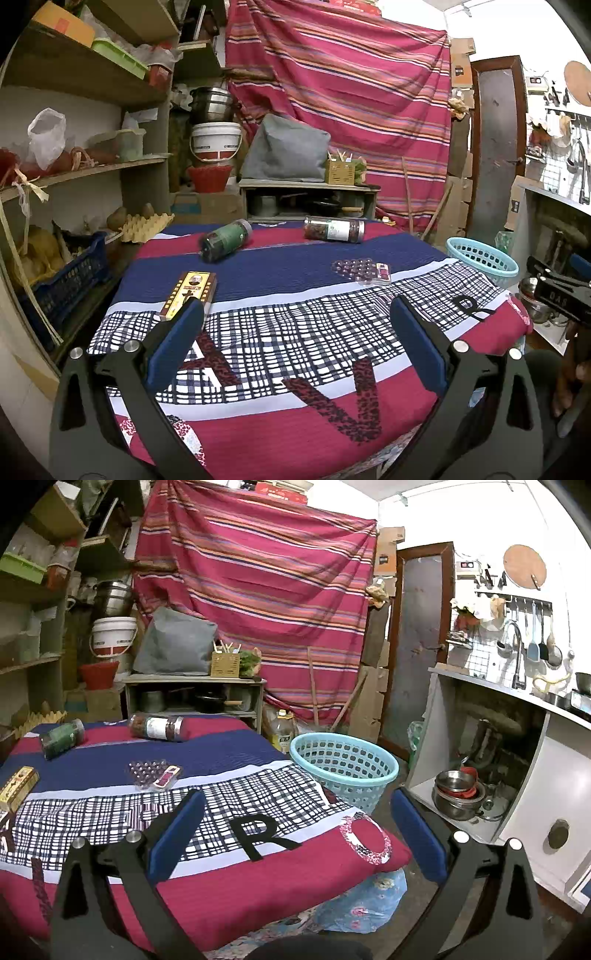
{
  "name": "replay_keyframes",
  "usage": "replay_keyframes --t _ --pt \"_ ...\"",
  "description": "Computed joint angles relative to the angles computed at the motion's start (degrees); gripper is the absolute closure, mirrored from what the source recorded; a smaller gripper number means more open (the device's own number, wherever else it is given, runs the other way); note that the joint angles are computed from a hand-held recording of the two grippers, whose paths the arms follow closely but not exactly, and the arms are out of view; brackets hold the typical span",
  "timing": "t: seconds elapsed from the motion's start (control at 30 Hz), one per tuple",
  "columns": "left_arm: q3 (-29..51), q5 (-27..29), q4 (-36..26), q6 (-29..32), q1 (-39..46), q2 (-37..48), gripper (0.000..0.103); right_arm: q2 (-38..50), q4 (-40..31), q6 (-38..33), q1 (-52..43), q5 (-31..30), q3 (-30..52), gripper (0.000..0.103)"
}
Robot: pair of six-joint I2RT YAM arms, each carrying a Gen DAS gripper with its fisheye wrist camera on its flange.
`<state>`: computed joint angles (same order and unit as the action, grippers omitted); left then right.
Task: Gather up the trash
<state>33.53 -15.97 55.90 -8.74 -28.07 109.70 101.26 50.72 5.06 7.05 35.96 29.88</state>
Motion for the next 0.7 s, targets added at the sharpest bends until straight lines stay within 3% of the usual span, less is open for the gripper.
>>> replay_keyframes --t 0.7 --pt "1.1 1.0 -1.1 0.3 0.9 0.4 0.006 0.5 -0.1 -0.6 1.7 1.8 0.3 0.005"
